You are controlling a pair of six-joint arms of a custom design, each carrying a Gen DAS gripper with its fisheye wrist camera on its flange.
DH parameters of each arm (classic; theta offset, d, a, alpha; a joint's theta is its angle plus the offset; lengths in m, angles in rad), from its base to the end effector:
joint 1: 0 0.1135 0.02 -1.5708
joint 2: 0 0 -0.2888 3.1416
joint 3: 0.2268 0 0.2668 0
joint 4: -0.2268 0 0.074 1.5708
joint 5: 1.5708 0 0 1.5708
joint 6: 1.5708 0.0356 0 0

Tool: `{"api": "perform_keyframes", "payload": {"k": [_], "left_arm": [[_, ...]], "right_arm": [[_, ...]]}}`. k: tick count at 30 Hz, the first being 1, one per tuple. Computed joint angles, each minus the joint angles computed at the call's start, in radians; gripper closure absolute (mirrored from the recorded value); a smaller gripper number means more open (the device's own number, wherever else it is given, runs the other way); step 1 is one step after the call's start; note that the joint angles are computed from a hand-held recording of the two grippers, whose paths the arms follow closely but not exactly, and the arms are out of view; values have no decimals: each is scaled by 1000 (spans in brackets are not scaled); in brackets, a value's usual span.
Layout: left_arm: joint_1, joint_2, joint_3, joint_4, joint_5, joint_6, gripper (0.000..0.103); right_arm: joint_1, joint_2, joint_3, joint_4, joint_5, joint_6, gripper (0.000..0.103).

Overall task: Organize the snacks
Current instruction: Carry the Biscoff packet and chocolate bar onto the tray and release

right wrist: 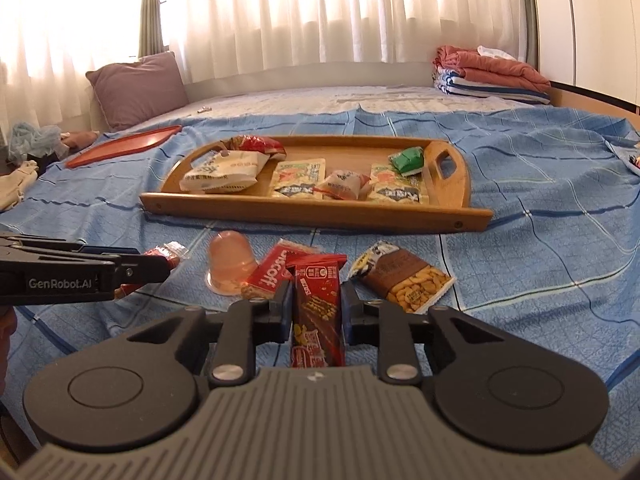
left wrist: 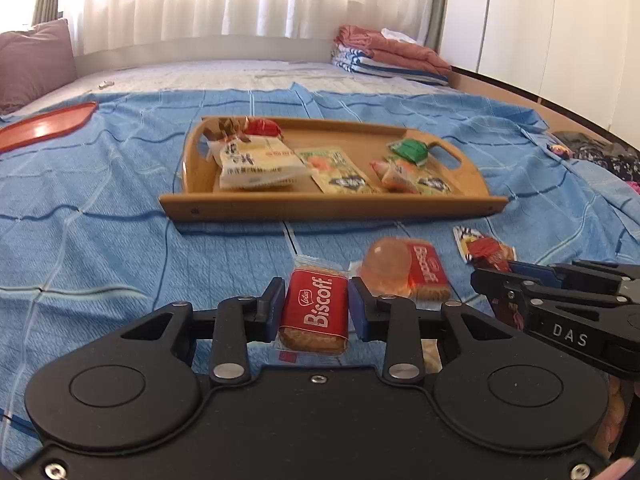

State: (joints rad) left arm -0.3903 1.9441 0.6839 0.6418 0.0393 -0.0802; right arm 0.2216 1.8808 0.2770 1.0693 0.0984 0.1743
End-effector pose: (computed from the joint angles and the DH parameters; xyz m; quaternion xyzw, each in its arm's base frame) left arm 0.3242 -0.1349 0.0897 0.1461 0.8765 -0.1238 0.4416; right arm 0.2482 0.0523 0.0710 0.0038 0.8680 0.0554 0.4934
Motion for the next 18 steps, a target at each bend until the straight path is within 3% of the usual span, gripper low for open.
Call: {"api": "perform_keyframes", "payload": {"k": [5,18], "left_arm": [[-9,-50,42,-88,-55,-7,71],[29,-24,336,-313,17,-74,71]], "right_arm": [[-22,-74,9,-51,-20,-2,75],[-190,-166,229,-303,-157,10,75]]}}
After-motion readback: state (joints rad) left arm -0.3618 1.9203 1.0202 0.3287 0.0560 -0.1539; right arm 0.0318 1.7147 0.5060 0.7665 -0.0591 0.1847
